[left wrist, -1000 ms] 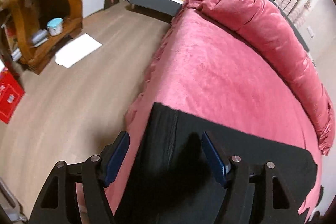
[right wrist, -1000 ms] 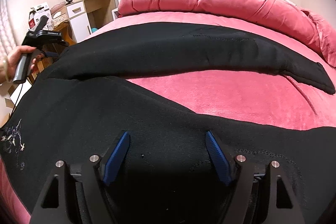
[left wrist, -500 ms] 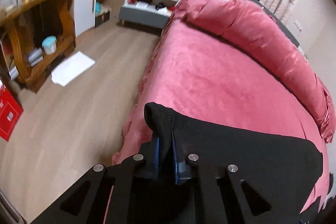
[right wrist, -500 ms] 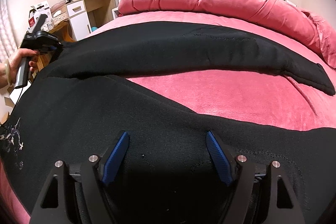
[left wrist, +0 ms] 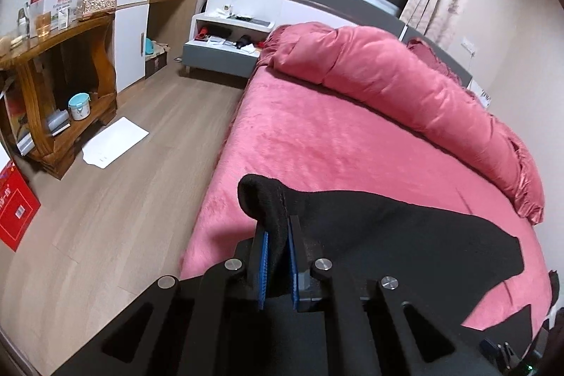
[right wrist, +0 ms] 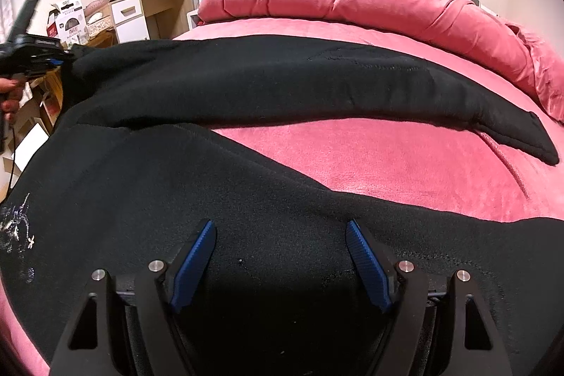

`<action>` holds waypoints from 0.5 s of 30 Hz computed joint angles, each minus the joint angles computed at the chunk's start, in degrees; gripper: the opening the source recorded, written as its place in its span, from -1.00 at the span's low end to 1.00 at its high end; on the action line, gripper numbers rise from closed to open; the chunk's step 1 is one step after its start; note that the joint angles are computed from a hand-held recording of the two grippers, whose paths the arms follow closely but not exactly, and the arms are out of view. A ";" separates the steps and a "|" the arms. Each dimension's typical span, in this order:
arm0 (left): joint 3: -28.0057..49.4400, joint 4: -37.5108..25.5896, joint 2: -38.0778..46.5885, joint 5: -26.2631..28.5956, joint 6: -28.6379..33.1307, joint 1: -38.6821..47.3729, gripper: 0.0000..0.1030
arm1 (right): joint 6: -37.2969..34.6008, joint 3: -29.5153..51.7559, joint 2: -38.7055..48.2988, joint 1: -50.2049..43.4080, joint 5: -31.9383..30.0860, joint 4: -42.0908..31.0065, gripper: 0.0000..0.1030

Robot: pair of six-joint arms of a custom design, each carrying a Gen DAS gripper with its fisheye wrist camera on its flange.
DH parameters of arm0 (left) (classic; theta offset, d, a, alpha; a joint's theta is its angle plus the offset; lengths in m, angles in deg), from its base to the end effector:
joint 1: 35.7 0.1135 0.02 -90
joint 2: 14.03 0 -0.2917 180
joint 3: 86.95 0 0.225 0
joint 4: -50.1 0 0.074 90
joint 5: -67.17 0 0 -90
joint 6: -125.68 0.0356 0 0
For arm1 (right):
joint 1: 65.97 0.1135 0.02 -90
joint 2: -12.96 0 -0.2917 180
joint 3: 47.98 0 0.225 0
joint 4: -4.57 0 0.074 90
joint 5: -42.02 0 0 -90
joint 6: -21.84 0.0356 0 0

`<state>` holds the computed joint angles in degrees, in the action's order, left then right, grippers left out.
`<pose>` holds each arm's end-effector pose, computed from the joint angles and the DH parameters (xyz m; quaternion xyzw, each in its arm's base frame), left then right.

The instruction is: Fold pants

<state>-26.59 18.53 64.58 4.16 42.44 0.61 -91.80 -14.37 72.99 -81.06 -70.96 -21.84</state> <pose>0.2064 0.1316 0.2482 -0.1554 0.9035 -0.0813 0.3911 0.1391 -0.0231 0.1810 -0.1325 0.9215 0.0746 0.3573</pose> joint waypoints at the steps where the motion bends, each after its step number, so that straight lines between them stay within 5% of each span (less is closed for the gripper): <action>1: -0.40 -0.93 -1.35 0.78 0.36 0.54 -0.82 | 0.00 0.00 -0.11 0.10 0.19 -0.01 0.50; 15: -6.78 -17.43 -19.96 12.13 9.76 12.68 -0.86 | -0.52 0.18 -1.02 0.12 0.99 -0.82 0.51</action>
<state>-33.37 1.10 44.61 16.29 52.19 13.28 -92.33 -14.19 71.98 -80.94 -69.97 -22.67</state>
